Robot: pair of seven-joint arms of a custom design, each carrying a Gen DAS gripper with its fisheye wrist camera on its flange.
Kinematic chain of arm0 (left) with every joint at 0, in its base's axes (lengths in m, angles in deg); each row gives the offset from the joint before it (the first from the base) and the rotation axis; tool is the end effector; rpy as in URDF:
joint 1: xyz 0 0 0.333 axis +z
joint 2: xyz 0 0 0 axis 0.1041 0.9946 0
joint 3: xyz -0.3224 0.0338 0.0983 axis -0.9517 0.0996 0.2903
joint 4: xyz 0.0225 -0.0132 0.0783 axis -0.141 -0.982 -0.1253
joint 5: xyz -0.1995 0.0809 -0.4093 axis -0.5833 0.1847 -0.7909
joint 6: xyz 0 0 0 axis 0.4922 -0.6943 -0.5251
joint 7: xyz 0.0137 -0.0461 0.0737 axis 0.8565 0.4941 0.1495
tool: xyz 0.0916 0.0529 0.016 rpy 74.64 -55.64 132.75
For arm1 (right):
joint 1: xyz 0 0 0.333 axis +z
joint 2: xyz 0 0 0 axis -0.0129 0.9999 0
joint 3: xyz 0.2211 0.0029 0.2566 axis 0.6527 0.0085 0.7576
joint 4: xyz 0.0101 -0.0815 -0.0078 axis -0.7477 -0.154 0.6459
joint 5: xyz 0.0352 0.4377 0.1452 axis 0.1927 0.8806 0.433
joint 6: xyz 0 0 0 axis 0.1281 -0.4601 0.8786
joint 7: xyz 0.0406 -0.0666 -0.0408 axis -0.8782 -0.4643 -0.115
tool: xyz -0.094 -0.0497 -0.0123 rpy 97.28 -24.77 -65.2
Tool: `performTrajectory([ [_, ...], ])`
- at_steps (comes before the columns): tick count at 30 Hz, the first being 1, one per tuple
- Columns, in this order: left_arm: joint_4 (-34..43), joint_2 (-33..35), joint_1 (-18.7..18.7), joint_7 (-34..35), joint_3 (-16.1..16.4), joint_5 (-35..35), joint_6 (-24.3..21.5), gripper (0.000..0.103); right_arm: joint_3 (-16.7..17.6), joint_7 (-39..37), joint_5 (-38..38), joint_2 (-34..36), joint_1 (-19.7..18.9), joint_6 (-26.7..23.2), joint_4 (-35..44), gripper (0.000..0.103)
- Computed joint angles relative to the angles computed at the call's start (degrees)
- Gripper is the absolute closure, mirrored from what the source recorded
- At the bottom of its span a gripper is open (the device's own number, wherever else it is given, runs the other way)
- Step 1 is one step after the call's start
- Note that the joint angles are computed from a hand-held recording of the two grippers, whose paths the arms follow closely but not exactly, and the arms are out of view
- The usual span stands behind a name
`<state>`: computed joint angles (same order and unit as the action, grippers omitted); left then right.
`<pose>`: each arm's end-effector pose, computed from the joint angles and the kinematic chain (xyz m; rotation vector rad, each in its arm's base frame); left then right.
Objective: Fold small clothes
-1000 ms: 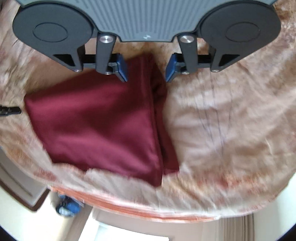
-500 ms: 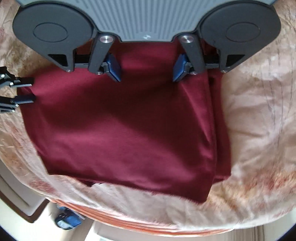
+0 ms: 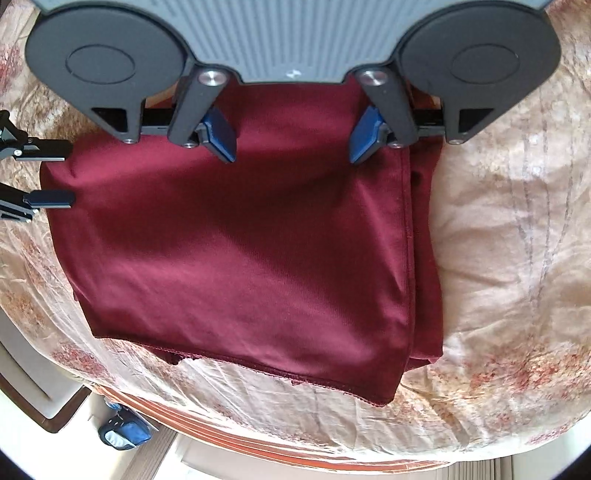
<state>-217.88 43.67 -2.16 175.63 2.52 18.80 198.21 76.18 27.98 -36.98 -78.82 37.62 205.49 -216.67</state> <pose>0.4534 -0.1065 0.4554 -1.8308 2.3682 -0.7673 0.3731 0.2266 0.4915 -2.0659 1.2706 -0.1158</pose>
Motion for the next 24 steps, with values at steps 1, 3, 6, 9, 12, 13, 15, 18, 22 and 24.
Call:
performTrajectory([
  [1, -0.07, 0.01, -0.02, 0.07, 0.12, -0.13, 0.01, 0.03, 0.04, -0.34, 0.26, 0.93, 0.6, 0.76, 0.58, 0.031],
  [3, -0.67, -0.68, 0.01, 0.28, 0.4, -0.31, -0.23, 0.03, 0.36, -0.78, 0.53, 2.94, 1.43, 2.07, 1.79, 0.031],
  [6, -0.94, -0.77, -0.01, 0.68, 0.44, -0.38, -0.15, 0.029, 1.27, -0.95, -0.54, 5.71, 0.83, 0.76, 3.15, 0.028],
  [9, -1.39, -1.8, 0.2, 1.05, 0.61, -0.13, -0.71, 0.029, 3.57, -1.01, -4.52, 6.45, -1.94, -4.17, 3.4, 0.027],
  [12, -2.96, -4.71, 0.98, 2.13, 1.41, 0.67, -1.71, 0.029, 4.04, -1.43, -5.34, 4.59, -3.01, -7.53, 3.67, 0.027],
  [13, -3.67, -5.84, 1.33, 2.4, 1.74, 0.74, -1.81, 0.029, 4.04, -1.49, -5.36, 4.13, -3.26, -8.47, 4.18, 0.027],
  [15, -5.31, -8.3, 1.84, 3.36, 3.24, -0.05, -2.47, 0.029, 3.1, -4.06, -4.6, 4.12, -2.53, -9.08, 5.82, 0.027],
  [18, -7.36, -10.7, 4.44, 1.75, 2.53, 1.65, -2.19, 0.022, 0.98, -12.26, -2.09, 8.58, -0.21, -10.06, 12.02, 0.025],
  [22, -8.63, -11.94, 5.19, 1.52, 5.04, -0.25, -2.91, 0.022, -0.65, -25.91, 3.09, 19.58, 2.11, -12.82, 25.07, 0.023],
  [24, -8.52, -11.29, 4.63, 2.42, 6.72, -2.95, -3.23, 0.022, -0.81, -31.9, 5.62, 26.23, 2.52, -15.84, 33.03, 0.022],
])
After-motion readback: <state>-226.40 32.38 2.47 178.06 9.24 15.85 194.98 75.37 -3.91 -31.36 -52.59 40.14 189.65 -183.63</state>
